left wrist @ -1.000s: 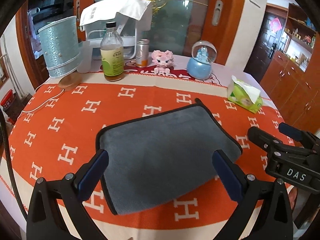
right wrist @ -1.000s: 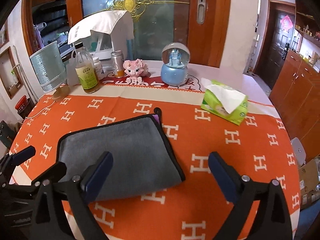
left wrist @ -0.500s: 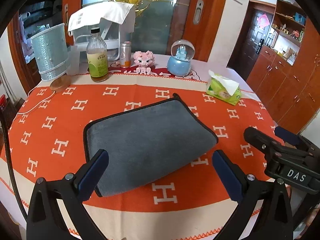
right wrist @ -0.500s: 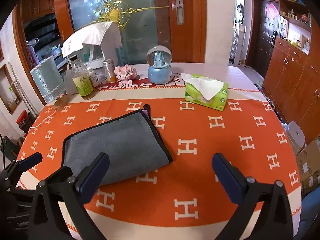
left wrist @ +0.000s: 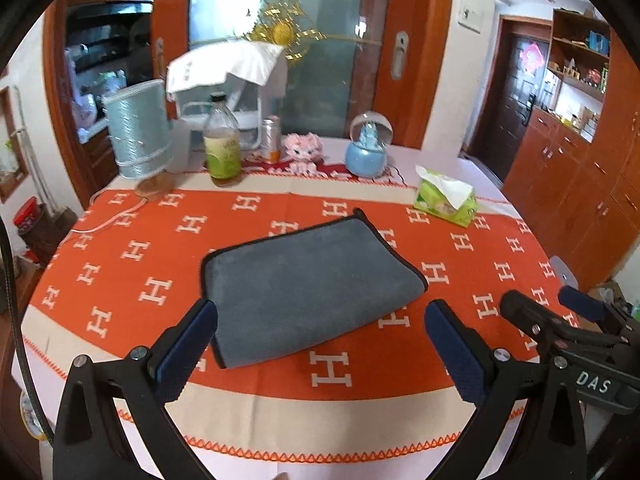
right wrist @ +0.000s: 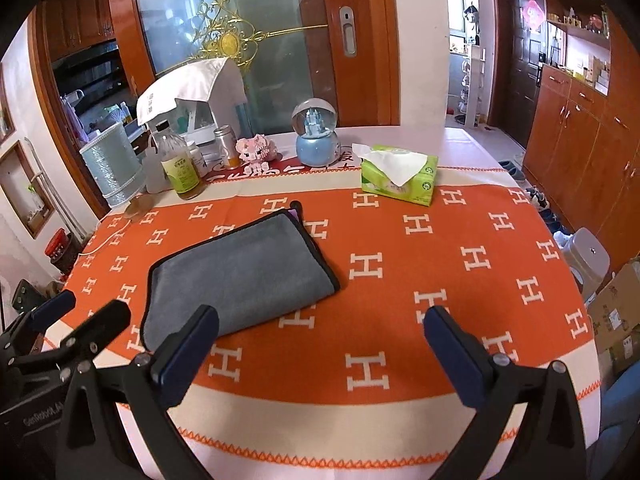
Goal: Fold towel
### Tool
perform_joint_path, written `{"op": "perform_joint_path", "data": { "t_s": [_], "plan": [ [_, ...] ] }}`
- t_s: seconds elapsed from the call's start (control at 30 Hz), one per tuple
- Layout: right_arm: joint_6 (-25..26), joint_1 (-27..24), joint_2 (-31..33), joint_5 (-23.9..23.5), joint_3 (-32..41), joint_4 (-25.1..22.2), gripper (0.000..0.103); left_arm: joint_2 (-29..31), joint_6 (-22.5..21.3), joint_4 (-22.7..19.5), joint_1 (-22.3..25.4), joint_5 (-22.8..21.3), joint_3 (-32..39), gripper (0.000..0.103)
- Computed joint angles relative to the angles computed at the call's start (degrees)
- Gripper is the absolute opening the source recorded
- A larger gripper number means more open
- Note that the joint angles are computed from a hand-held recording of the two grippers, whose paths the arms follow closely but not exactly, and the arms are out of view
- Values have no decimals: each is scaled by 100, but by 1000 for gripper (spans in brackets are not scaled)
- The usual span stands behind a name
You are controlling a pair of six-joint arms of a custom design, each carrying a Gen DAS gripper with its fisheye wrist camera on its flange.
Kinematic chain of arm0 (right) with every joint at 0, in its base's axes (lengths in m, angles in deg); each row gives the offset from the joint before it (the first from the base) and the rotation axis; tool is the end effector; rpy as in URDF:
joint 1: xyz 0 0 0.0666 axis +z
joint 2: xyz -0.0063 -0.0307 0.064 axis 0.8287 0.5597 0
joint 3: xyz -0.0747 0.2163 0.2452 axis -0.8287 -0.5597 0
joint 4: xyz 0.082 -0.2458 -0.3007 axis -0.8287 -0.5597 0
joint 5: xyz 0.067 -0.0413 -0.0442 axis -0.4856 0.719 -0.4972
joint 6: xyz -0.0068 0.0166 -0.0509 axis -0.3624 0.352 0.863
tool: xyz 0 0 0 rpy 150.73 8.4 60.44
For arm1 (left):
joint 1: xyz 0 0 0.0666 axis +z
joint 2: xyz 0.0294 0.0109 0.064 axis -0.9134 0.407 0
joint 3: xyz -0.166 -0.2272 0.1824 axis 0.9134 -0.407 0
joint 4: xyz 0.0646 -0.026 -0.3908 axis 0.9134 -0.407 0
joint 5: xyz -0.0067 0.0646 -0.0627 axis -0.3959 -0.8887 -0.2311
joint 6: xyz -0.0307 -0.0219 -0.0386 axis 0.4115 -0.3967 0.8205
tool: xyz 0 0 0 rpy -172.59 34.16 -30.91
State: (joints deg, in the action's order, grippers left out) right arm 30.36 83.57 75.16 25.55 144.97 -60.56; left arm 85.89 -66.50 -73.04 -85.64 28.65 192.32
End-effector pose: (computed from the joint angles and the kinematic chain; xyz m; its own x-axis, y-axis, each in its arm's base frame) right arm 0.5713 0.2847 0.4539 -0.7137 0.1998 -0.6714 0.1612 0.9796 0.1201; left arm 0.6013 -0.2127 0.4558 -0.6870 0.0538 -0.7247 0.1681 0.9820 -0.0864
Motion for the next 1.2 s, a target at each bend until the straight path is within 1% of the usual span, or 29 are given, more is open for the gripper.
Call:
{"op": "perform_joint_path", "data": {
  "t_s": [0.07,0.23,0.37,0.53,0.63,0.8,0.9,1.0,1.1,1.2],
  "plan": [
    [-10,38,-148,39,-181,82,103,-160,68,49,-8,-70,-183,102],
    [1,162,-485,242,-536,183,103,-286,83,-192,-20,3,-248,102],
    [-106,239,-730,336,-811,220,103,-481,22,-204,-62,71,-488,102],
    [-245,275,-924,187,-1044,175,103,-663,0,-288,-95,137,-680,102],
    [-268,313,-1016,177,-1152,144,103,-726,15,-368,-101,190,-718,102],
    [-409,346,-1193,117,-1357,113,103,-779,-50,-505,-174,-25,-704,102],
    [-463,380,-1260,164,-1441,81,103,-907,-121,-432,-217,-142,-858,102],
    [-541,421,-1296,222,-1491,-9,103,-1012,-84,-411,-213,-64,-984,102],
    [-587,434,-1362,173,-1591,-17,103,-1063,-69,-385,-222,-130,-1053,102],
    [-576,469,-1418,276,-1650,-34,103,-1095,-7,-389,-214,-107,-1082,102]
  ]
}}
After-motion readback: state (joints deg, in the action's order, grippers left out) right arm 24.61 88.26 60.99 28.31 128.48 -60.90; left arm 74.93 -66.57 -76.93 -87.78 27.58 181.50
